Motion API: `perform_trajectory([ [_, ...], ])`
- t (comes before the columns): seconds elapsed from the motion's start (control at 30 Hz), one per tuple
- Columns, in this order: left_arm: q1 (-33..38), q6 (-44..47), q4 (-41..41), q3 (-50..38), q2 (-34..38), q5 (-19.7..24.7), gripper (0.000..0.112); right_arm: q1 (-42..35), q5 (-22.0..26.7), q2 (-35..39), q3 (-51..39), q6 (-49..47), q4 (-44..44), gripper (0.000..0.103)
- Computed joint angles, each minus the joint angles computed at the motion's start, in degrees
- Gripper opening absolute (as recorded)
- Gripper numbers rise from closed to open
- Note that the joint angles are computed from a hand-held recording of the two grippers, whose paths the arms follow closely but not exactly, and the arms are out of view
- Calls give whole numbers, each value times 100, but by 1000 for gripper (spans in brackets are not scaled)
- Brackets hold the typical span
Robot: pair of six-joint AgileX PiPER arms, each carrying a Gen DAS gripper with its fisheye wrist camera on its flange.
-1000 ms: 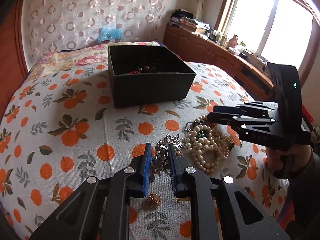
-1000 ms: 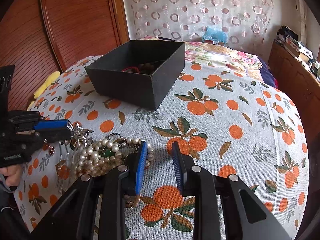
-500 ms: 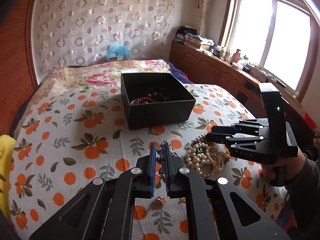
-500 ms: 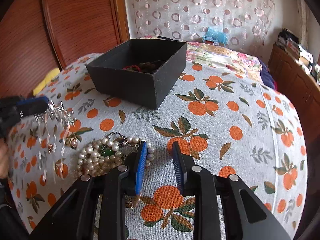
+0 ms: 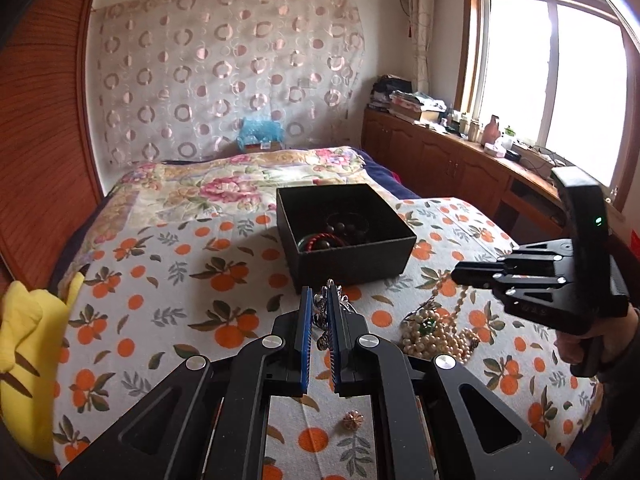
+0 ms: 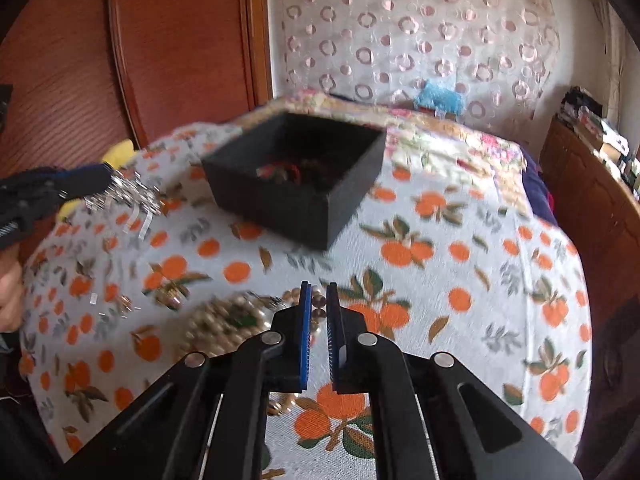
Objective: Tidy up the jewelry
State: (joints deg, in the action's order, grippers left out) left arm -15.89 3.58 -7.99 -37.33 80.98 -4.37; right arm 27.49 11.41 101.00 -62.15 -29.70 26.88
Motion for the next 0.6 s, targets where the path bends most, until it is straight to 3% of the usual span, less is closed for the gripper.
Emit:
perform_trajectory([
  [0.2,71,794,-762,-29,-159,14,6,101,215,-356,-249,556,-607,8],
  [0.37,54,2411,-2354,-50,-342,27,6,218,417,-576,-536,1187,-1294,8],
  [0.43,72,2698,-2626,-68,-405,40,6,244,509,-627,-651,1339,-1457,8],
  [0.6,58,3849,-3761,-80,-533,55,6,218,688,-704,-883,1199,-1314,8],
])
